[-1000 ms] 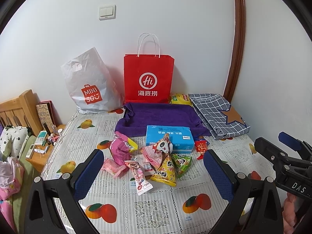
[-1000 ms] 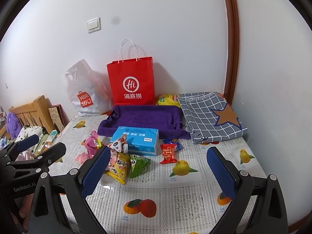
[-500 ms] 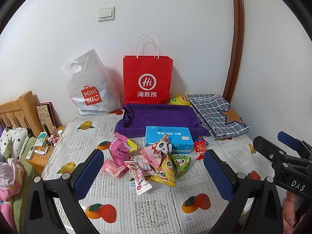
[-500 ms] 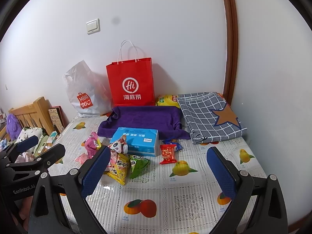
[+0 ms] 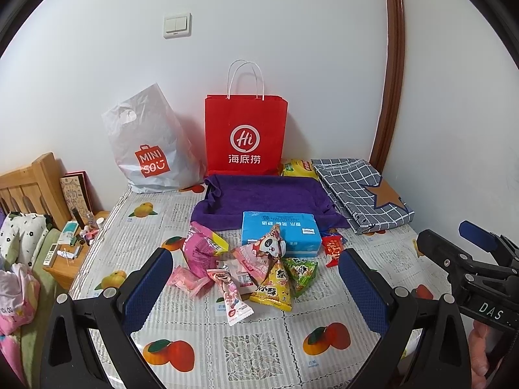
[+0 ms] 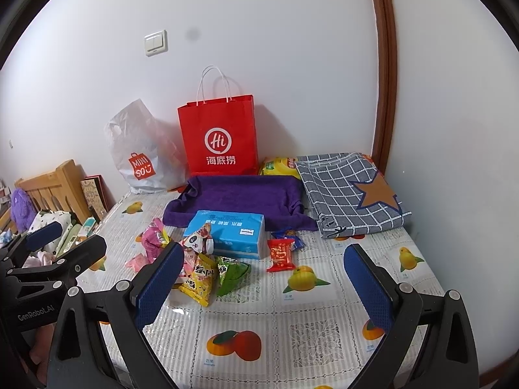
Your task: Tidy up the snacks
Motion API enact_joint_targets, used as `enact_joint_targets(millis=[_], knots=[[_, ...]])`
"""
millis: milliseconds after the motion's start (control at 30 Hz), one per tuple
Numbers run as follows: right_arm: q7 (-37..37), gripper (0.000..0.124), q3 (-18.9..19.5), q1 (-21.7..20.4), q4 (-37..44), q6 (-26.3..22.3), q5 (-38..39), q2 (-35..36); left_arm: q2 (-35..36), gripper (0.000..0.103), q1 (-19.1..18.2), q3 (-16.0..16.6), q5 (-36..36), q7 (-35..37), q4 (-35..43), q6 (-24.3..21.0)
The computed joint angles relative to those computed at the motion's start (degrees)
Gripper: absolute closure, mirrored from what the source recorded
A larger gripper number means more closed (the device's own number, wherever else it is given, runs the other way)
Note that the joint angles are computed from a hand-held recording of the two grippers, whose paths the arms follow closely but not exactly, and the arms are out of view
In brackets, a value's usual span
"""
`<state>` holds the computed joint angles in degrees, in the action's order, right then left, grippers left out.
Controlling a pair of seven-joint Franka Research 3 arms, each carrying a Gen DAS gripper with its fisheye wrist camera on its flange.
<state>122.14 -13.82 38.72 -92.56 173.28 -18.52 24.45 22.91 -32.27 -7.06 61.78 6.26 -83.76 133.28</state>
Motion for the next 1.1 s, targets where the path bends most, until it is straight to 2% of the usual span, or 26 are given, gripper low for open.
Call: enact_joint_targets(millis=[200,533,600,700,800,967,1100], knots=[[0.46,0.025,-0.95,0.94,0.33,0.31,-0.33,0.6,-0.11,0.001,0.21,0.05,0.0,-0.2,-0.48,0.28],[0.83,0.025,-1.64,1.18,5.75,-2.68,-0.38,5.77,2.53,0.001,1.93,0.46,-3.03,2.55,0.04,1.15],[-0.36,0.025,-0.07,-0.18,8.2,-4.77,0.68,7.68,3.72,0.001,2.33,0.67,-4.74,4.0,0.75,0.61],[-7.18,0.025,7.45,-6.06,12.24,-6.8,6.17,10.98,4.77,0.001,3.36,1.01,-7.22,5.06,0.47,2.02],[-12.34,0.03,11.03,-8.53,16.31,-8.76,10.84,14.39,6.1,0.001,4.08,1.44,-9.72,6.25,0.68,2.16],[-18.66,0.039,13.6,-9.73,25.72,-13.81,16.23,21.53,7.06,0.003,5.63,2.23,-12.62,6.77,-0.85,3.63],[-22.03,0.048,14.39,-9.57,38.58,-20.35,18.99,30.18,7.25,0.003,7.55,2.32,-15.68,7.75,-2.69,5.25]])
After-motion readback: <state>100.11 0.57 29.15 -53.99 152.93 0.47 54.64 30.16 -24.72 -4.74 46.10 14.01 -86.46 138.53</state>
